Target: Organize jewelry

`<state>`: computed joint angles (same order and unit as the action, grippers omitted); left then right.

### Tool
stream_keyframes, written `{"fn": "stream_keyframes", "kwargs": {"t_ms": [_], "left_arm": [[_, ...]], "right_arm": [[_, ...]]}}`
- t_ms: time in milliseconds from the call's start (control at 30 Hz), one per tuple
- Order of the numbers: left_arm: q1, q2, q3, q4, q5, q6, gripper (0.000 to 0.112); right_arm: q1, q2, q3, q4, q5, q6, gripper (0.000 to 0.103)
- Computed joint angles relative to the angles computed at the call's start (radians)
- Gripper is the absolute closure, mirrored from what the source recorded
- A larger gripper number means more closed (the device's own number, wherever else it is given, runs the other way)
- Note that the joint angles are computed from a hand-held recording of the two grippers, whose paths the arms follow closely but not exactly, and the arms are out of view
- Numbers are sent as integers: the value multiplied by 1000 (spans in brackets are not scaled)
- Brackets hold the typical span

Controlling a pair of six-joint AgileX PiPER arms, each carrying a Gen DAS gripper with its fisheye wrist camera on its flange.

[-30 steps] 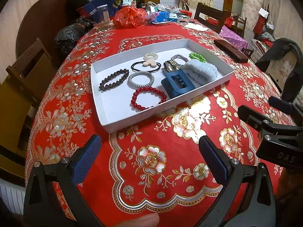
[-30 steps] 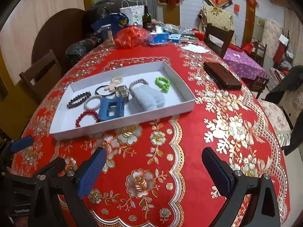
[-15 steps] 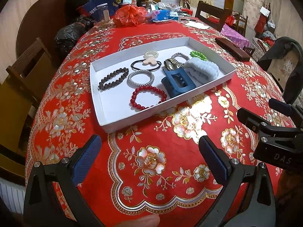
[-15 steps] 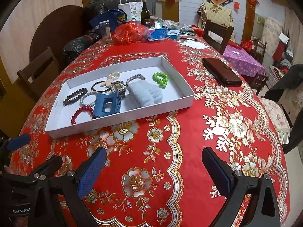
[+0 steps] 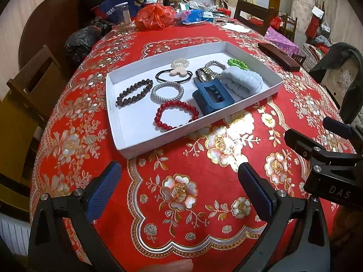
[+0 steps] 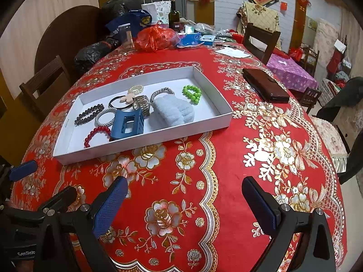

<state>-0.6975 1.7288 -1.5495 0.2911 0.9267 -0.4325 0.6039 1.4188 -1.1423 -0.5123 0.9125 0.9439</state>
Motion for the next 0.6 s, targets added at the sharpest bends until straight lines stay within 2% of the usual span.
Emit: {"fn": "stream_keyframes", "kwargs": {"t_ms": [600], "left_arm": [[6,-2,11,-11,-4,3,10]], "right_arm": [[0,4,-3,1,8,0,3]]}}
